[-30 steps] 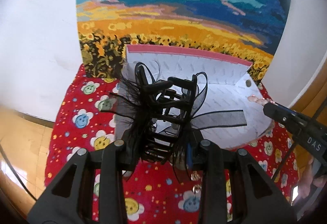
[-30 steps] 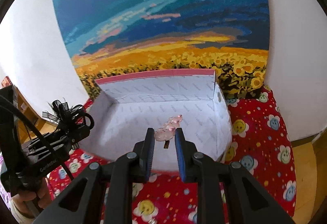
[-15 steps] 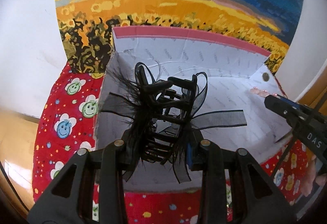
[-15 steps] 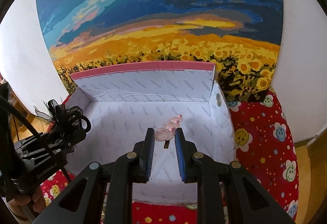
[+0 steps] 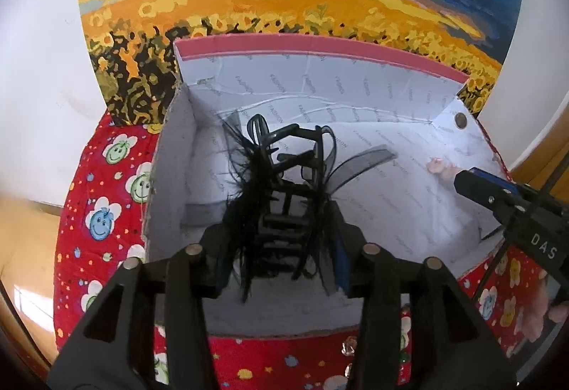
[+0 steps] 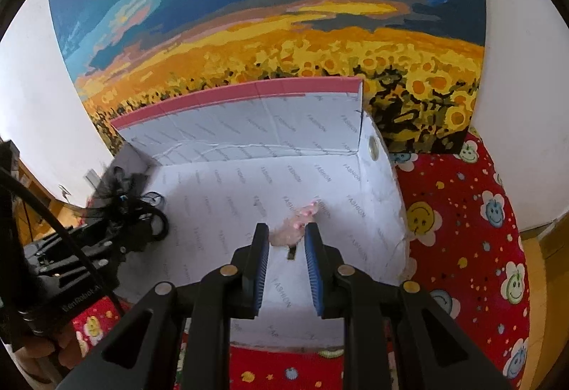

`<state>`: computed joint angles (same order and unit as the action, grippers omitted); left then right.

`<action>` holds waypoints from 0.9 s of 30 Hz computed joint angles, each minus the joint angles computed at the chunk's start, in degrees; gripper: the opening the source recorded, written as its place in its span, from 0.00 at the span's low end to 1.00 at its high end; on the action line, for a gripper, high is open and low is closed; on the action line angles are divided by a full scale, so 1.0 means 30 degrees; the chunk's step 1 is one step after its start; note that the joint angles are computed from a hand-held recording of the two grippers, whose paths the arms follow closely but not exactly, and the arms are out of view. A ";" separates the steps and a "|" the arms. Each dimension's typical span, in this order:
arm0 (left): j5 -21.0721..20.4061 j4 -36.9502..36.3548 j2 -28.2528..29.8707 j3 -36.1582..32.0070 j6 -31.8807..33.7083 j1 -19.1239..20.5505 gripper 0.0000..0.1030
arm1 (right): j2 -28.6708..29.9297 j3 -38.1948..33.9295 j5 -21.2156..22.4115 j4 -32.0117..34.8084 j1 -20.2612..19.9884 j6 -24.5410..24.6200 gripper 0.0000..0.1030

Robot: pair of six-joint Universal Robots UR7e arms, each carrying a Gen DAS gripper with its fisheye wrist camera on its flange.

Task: Organize jewelry
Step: 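Open both grippers to drop the clip and pink chain into the box, then move both grippers back toward the pearl bracelet and gold watch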

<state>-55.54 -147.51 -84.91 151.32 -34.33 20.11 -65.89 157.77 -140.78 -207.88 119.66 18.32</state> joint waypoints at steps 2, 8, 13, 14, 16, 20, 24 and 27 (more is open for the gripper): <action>0.0096 0.0335 -0.0315 0.0016 -0.0116 -0.0284 0.43 | -0.0573 0.0198 0.0200 0.0411 0.0166 0.0422 0.35; 0.0015 0.2431 -0.2087 -0.0116 -0.0966 -0.1093 0.45 | -0.1858 0.0392 -0.0381 0.2095 0.1697 0.2051 0.43; 0.0067 0.4841 -0.4211 0.0009 -0.2149 -0.2050 0.45 | -0.3722 0.0186 -0.1102 0.5923 0.3750 0.4648 0.43; 0.0052 0.5695 -0.4853 -0.0001 -0.2565 -0.2368 0.45 | -0.3998 0.0147 -0.1167 0.6511 0.4076 0.5068 0.43; 0.0042 0.7259 -0.6093 0.0022 -0.3345 -0.3013 0.45 | -0.4668 0.0012 -0.1302 0.8130 0.5066 0.6331 0.43; -0.0108 1.0370 -0.8339 -0.0115 -0.5088 -0.4359 0.46 | -0.5553 -0.0308 -0.1460 1.1038 0.6860 0.8638 0.43; -0.0330 1.2663 -1.0061 -0.0102 -0.6507 -0.5692 0.46 | -0.6139 -0.0909 -0.1697 1.4508 0.8687 1.1135 0.43; -0.0391 1.5049 -1.1599 -0.0167 -0.8055 -0.7025 0.46 | -0.6570 -0.1369 -0.1676 1.7143 0.9941 1.3259 0.43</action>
